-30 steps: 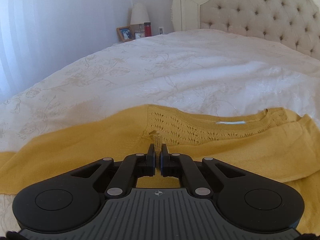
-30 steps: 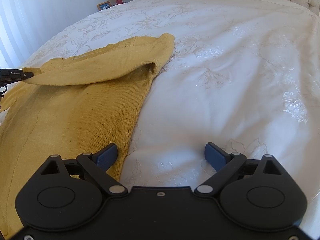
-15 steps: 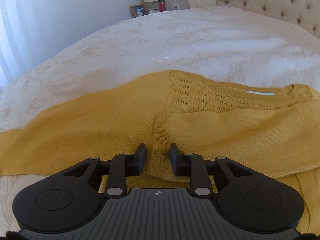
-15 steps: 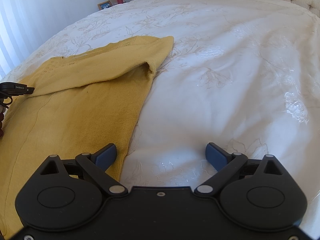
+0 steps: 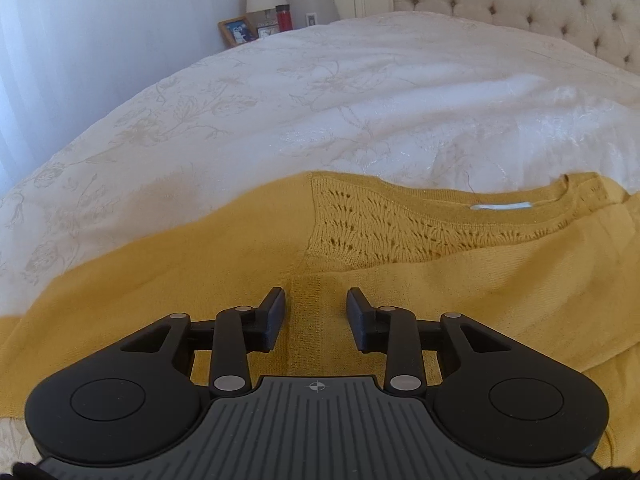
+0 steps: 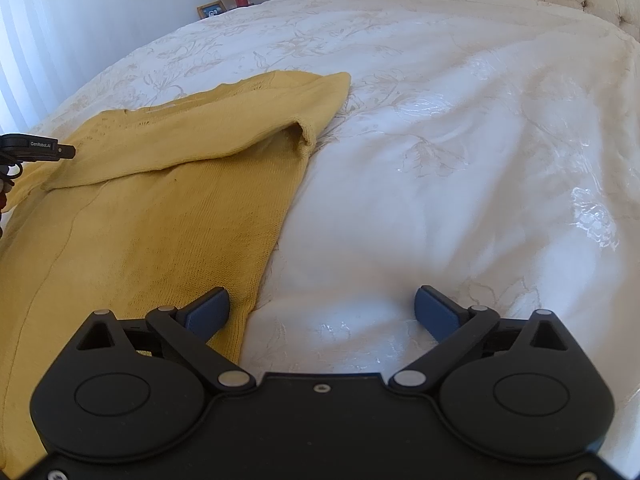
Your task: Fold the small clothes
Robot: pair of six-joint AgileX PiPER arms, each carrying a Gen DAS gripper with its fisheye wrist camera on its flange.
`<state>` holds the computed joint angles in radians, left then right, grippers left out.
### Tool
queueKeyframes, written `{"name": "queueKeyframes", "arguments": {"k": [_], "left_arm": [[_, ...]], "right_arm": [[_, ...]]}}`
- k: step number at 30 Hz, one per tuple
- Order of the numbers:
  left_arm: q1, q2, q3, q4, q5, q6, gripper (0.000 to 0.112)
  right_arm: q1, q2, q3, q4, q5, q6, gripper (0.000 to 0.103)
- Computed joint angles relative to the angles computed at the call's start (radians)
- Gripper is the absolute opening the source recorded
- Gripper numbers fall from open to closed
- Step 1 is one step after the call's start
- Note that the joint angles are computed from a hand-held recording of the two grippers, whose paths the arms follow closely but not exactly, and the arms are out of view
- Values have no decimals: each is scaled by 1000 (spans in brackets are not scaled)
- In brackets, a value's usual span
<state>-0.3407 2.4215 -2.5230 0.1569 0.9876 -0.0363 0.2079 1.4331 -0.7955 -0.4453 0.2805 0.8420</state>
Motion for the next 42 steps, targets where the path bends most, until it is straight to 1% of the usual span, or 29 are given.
{"name": "queueKeyframes", "arguments": {"k": [1,2,3,4,5,6,7,9,11,12,13,14,15,17,18,19,20,22,26,31,33,35,36,37,38,39,40,41,42], "left_arm": [[8,17,-29,-42,22,13,32],[14,12,-18,-77,17,20,30],[11,-11,33,-71,-22,11,23],[-1,-53,124,-25,-88,1,6],[-20,-74,176,60,-127,-36,5],[-38,-76,194,147,-142,-83,5],[-51,-71,196,210,-139,-112,6],[-58,-61,186,241,-130,-124,8],[-55,-98,254,235,-175,-153,9],[-51,-131,311,222,-212,-177,13],[-44,-170,378,200,-256,-201,29],[-37,-201,439,181,-305,-214,40],[-28,-225,495,152,-354,-211,43],[-22,-222,526,131,-370,-191,48],[-19,-228,562,143,-406,-219,50],[-14,-249,631,170,-482,-285,55],[-8,-257,664,185,-521,-324,61],[5,-265,693,154,-561,-331,63],[12,-269,705,135,-581,-319,64],[7,-265,705,167,-582,-348,65],[3,-272,719,179,-588,-363,65],[8,-271,721,156,-592,-346,65],[10,-269,718,147,-591,-340,65],[10,-269,716,145,-588,-339,66],[9,-268,714,148,-586,-340,66],[10,-268,714,149,-587,-340,66],[10,-270,719,149,-590,-342,66],[12,-270,719,138,-592,-334,66],[13,-268,716,130,-591,-328,66]], "right_arm": [[0,0,0,0,0,0,100],[1,0,0,-3,0,3,100],[1,0,0,-3,0,3,100],[1,0,0,-3,0,3,100],[1,0,-1,-5,1,6,100],[1,0,-1,-6,1,7,100],[0,0,0,-7,0,7,101],[3,1,2,-28,-3,27,101],[3,1,8,-47,-10,46,101],[5,2,9,-63,-14,62,101],[6,1,12,-83,-18,86,101],[6,1,15,-100,-23,106,101],[7,0,20,-145,-29,155,101],[20,-5,27,-297,-25,318,100],[26,-6,29,-366,-19,393,99],[32,-7,31,-443,-13,476,98],[37,-6,34,-519,-4,560,98],[39,-3,33,-608,9,663,98],[34,24,-2,-710,25,777,98],[25,123,-130,-738,39,768,98],[22,184,-209,-658,69,672,97],[18,258,-299,-563,123,548,96],[15,282,-323,-544,147,517,94],[12,298,-335,-551,174,523,89],[6,304,-335,-565,190,550,89],[-11,297,-319,-557,187,576,90],[-38,284,-298,-518,154,577,94],[-56,272,-281,-491,130,576,94],[-53,265,-276,-479,146,568,94]]}}
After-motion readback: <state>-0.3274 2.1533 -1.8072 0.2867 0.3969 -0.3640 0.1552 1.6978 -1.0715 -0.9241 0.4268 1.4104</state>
